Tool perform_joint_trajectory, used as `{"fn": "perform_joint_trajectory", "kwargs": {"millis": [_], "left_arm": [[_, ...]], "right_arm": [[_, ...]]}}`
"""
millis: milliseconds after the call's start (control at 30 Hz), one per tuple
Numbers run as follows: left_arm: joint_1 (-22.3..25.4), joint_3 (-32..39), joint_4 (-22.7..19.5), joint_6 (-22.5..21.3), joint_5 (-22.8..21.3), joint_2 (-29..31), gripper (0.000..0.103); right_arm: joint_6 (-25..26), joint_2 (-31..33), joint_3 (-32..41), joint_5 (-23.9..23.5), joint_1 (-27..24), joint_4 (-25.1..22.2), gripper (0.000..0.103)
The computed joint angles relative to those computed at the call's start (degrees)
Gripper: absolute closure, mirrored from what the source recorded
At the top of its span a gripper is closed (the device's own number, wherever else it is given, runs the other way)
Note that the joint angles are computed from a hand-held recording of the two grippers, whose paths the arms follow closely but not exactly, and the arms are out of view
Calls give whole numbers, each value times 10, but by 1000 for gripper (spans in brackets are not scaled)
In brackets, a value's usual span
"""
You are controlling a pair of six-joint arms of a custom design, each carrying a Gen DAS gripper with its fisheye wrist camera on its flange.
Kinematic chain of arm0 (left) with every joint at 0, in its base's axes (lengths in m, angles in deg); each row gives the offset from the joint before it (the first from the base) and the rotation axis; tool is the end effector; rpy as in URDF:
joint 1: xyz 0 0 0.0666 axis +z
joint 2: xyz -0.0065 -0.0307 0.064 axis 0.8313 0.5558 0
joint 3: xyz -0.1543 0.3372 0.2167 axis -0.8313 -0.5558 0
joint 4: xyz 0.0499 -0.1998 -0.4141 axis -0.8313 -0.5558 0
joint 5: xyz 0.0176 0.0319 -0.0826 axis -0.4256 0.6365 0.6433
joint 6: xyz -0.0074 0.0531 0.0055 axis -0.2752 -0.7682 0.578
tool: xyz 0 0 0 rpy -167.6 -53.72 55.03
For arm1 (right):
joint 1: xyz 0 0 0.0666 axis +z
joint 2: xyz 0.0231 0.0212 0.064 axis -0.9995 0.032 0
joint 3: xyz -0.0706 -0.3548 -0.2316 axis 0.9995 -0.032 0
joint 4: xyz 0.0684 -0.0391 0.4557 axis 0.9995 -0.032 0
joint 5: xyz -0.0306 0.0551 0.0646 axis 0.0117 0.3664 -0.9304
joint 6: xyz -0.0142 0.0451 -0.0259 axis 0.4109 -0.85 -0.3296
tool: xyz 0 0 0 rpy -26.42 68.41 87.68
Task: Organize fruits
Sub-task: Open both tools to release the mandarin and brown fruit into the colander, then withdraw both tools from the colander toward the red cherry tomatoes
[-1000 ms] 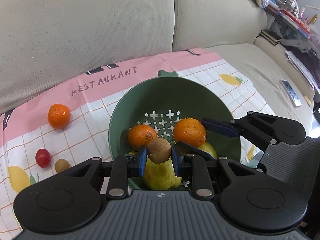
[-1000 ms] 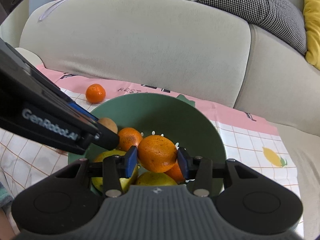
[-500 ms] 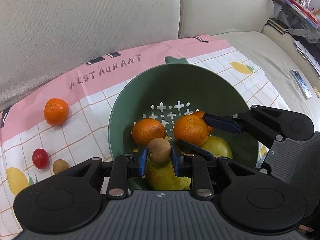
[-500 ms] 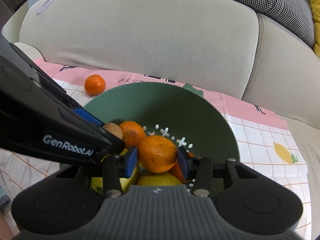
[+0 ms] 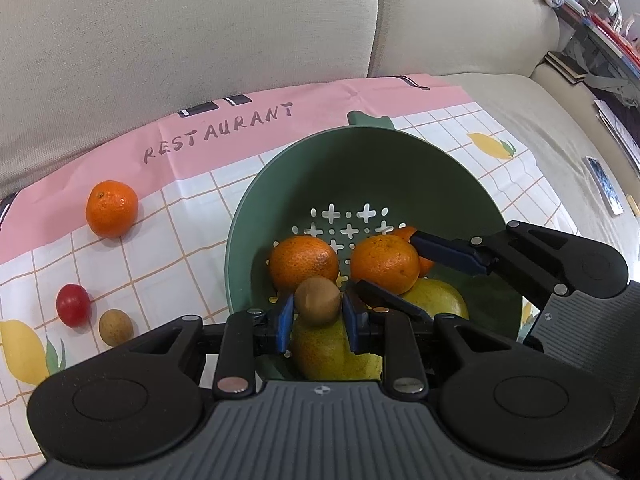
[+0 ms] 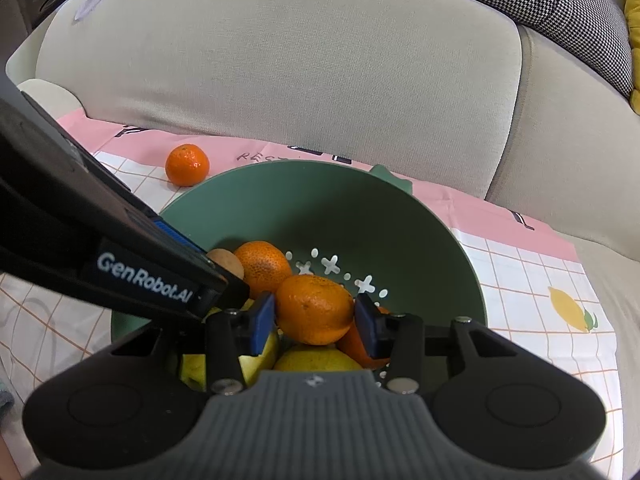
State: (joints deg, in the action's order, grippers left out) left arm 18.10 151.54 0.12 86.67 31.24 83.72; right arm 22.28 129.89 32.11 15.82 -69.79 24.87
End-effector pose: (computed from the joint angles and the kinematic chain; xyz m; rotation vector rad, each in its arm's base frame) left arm 0.5578 -0.4309 0.4449 -0.0931 2.6475 -0.2380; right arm 0.5652 0.1939 0.4424 -0.9289 2.2754 0.1872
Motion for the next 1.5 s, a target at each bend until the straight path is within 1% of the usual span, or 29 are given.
{"fn": "perform_joint_trajectory", "kwargs": {"millis": [100,200,300,367,500,533,600,667,733,800,933,1100,1233,1367,1433,1500], "left_arm": [[-2,1,-1,-6,-6,0,74],[-2,0,0,-9,-6,0,71],[-3,-1,2,-9,-9,-2,65],[-4,-4,6,-10,-14,-5,57],[-7,-6,9,-19,-27,-11,55],[-8,-5,8,-22,-32,-13,53],[-9,-5,7,-25,-40,-16,49],[-11,-7,7,-26,-47,-21,44],[-11,-10,8,-27,-52,-26,41],[-12,-14,8,-30,-58,-31,41],[-15,-16,-2,-44,-72,-40,41],[-18,-22,-24,-84,-91,-58,41],[-18,-30,-53,-117,-115,-80,40],[-16,-55,-67,-137,-128,-116,40],[-15,-78,-70,-144,-135,-142,40],[-14,-107,-77,-152,-151,-173,40]], "right_arm": [[-1,0,0,4,0,-1,63],[-3,-1,0,3,1,0,63],[-3,-3,-3,2,1,4,62],[-6,-6,-6,1,0,10,60],[-14,-14,-14,0,-1,26,48],[-16,-16,-16,2,-1,31,46],[-23,-21,-22,8,-1,43,37],[-32,-26,-26,9,-2,53,31],[-40,-30,-28,9,-4,60,27],[-44,-32,-30,6,-5,63,24],[-46,-37,-30,1,-2,59,21],[-61,-43,-25,-22,2,45,20],[-69,-50,-21,-44,9,34,20],[-67,-56,-19,-57,24,26,20],[-65,-61,-19,-63,32,22,20],[-61,-67,-20,-68,40,16,20]]}}
